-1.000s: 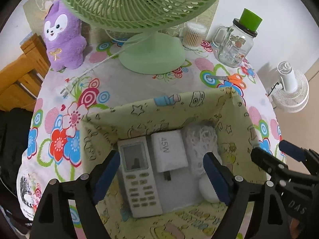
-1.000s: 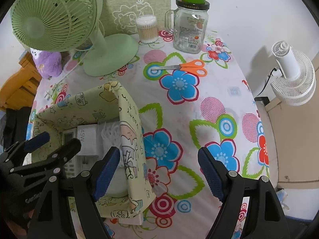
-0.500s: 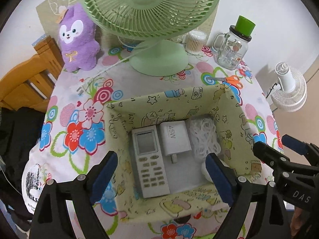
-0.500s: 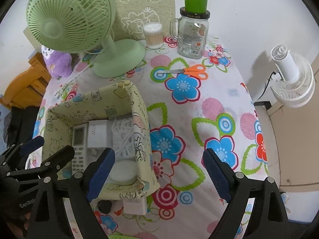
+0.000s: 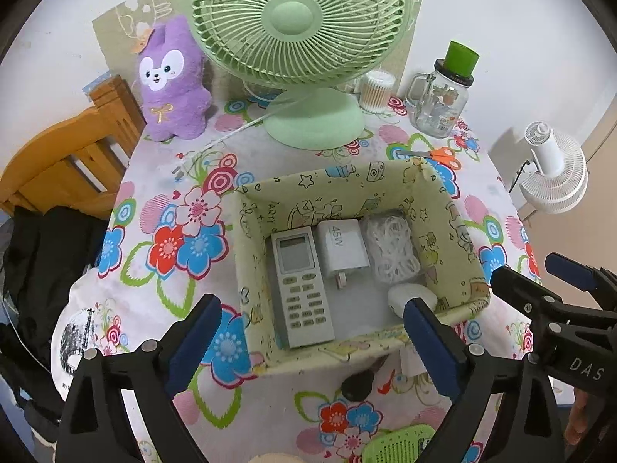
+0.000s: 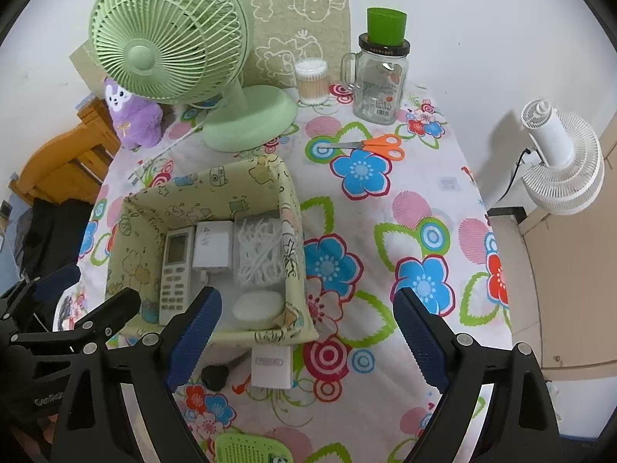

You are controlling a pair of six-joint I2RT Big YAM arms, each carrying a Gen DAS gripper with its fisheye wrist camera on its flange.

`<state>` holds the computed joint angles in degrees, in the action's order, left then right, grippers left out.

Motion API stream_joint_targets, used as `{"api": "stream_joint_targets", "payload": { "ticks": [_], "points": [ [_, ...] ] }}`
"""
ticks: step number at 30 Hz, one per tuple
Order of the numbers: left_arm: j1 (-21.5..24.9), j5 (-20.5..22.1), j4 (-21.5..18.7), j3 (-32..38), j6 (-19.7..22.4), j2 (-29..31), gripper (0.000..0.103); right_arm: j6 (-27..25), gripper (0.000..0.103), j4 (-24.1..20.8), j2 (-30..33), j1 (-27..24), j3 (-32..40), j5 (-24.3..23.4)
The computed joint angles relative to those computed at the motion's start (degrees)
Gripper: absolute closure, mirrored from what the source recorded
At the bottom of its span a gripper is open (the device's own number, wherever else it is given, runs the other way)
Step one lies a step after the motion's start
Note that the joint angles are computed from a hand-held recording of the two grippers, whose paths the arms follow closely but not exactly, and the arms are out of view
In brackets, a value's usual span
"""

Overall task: Organize rigid objects
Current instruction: 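Lift both tools out of the fabric box and back away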

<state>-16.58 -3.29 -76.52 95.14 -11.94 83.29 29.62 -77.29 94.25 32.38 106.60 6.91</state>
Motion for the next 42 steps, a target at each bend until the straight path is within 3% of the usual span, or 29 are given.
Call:
{"api": "stream_joint_targets", "payload": {
  "ticks": [31,42],
  "points": [
    [-4.52,-4.63,-2.49,-4.82,-6.48,-9.34,0.006,-1.44,0.011,1.37,-7.55,3.13,-5.83,0.07],
    [-5.16,-4.83,-2.11,-7.29,-6.18,-12.25,0.006,-0.57,0.011,2.75,-9.69,4.49,-8.39,0.41]
  ]
}}
